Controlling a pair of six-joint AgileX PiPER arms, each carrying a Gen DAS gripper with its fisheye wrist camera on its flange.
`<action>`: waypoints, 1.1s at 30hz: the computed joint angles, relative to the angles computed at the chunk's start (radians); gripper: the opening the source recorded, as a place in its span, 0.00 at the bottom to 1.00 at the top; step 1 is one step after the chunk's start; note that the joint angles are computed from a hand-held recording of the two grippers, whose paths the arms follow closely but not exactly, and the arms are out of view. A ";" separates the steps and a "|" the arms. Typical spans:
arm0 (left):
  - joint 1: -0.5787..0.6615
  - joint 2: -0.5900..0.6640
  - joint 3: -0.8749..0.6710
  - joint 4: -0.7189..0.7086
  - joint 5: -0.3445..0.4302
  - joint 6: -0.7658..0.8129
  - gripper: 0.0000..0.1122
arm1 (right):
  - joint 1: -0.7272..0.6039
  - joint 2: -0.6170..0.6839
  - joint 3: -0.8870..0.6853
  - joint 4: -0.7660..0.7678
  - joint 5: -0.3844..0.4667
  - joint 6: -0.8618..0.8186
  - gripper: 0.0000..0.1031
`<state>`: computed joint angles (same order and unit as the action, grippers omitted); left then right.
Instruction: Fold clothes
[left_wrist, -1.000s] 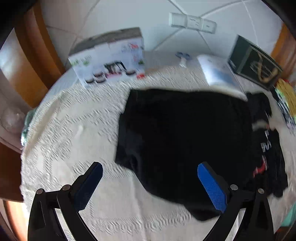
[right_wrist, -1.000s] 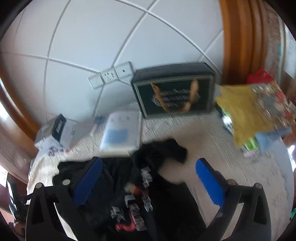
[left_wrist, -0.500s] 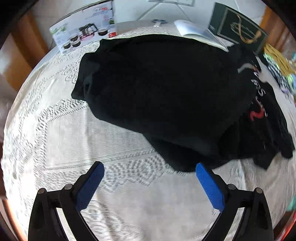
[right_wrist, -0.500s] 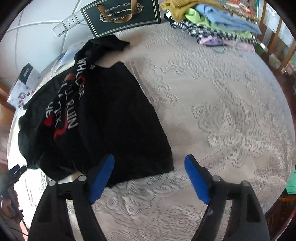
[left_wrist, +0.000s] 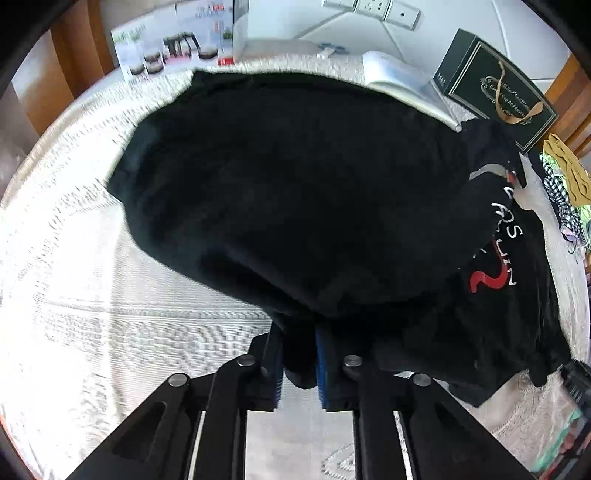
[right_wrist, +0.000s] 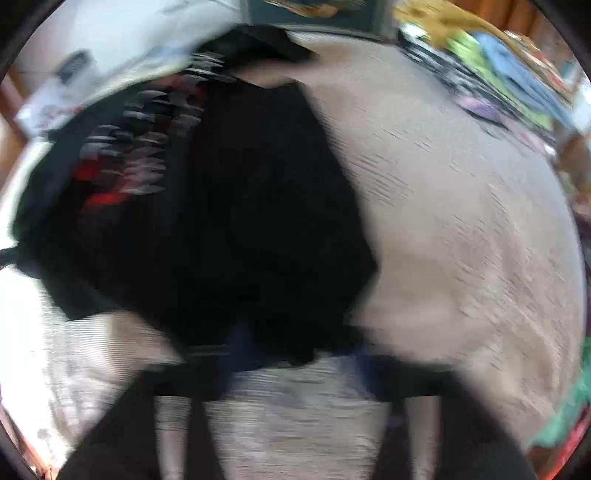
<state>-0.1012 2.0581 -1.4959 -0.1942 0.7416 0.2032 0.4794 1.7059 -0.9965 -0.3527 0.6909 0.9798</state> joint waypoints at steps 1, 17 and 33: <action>0.020 -0.035 0.020 -0.014 -0.001 0.029 0.11 | 0.015 -0.018 -0.015 -0.029 0.024 0.024 0.06; 0.314 -0.340 0.087 -0.118 0.227 0.325 0.14 | 0.145 -0.640 0.069 -0.098 0.419 0.107 0.06; 0.013 -0.079 0.131 -0.137 0.025 0.227 0.54 | -0.001 -0.484 0.276 0.013 0.191 0.089 0.61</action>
<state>-0.0881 1.9790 -1.3648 -0.3312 0.7661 0.4301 0.4787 1.2223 -0.7205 -0.3398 0.8816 1.0686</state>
